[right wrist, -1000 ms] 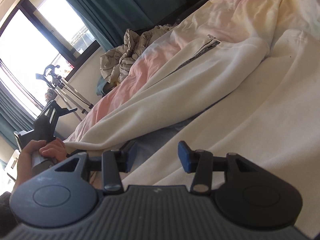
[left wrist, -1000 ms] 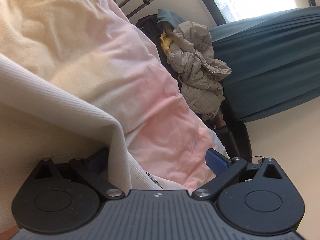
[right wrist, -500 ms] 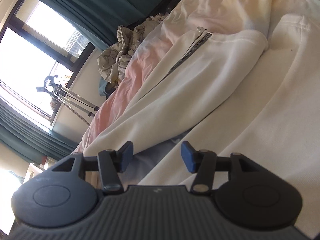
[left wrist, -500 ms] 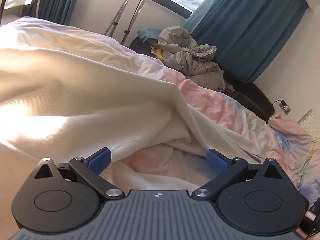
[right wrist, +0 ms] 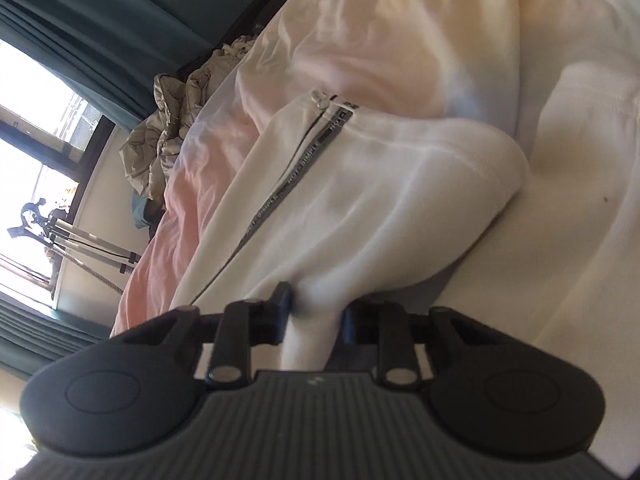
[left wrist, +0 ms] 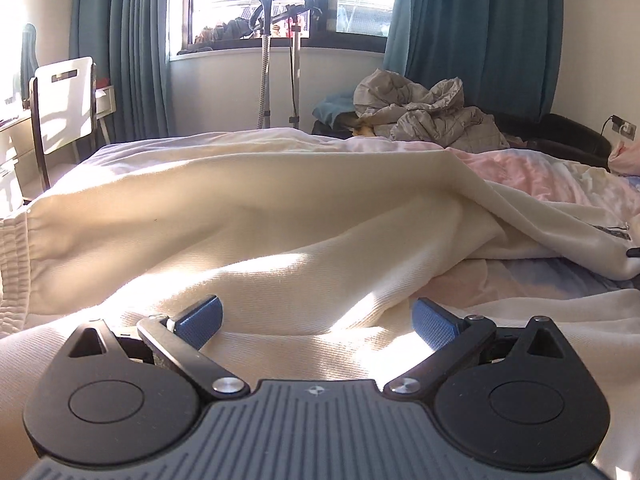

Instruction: Fold clothes

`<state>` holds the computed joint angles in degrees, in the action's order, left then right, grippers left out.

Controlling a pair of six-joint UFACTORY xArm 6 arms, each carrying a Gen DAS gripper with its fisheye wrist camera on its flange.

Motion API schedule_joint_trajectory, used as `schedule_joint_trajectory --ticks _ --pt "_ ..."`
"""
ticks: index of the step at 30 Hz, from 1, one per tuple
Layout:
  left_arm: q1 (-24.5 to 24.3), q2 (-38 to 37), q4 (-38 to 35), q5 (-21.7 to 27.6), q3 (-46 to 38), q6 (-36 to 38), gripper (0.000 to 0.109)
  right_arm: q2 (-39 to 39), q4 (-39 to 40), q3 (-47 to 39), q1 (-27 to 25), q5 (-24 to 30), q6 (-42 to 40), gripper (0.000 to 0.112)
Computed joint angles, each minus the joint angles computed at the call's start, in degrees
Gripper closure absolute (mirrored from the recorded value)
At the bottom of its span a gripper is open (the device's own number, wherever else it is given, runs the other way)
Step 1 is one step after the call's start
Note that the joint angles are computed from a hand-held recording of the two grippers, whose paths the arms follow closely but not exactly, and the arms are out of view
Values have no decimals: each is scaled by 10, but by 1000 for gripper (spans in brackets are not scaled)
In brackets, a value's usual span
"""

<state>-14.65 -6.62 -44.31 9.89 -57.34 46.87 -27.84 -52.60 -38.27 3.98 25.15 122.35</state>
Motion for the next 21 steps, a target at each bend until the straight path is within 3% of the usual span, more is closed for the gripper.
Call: schedule_joint_trajectory --ticks 3,6,11,15,16,17,18,21 --pt "7 10 -21 17 -14 -5 7 25 -28 -56 -17 16 -49 102" --pt "13 18 -47 29 -27 -1 7 89 -40 -138 -52 -13 -96 104" --pt "15 23 -90 22 -39 19 7 248 27 -301 -93 -11 -229 104" --pt "18 36 -148 38 -59 65 7 314 59 -346 -115 -31 -274 97" --pt "18 41 -166 47 -64 89 7 316 51 -338 -120 -50 -261 88" --pt "16 45 -168 48 -65 100 7 317 40 -331 -124 -69 -245 67" --pt "13 49 -168 48 -66 109 7 316 22 -321 -129 -90 -222 58" --pt "2 60 -180 40 -66 148 7 286 -45 -277 -136 -144 -161 52"
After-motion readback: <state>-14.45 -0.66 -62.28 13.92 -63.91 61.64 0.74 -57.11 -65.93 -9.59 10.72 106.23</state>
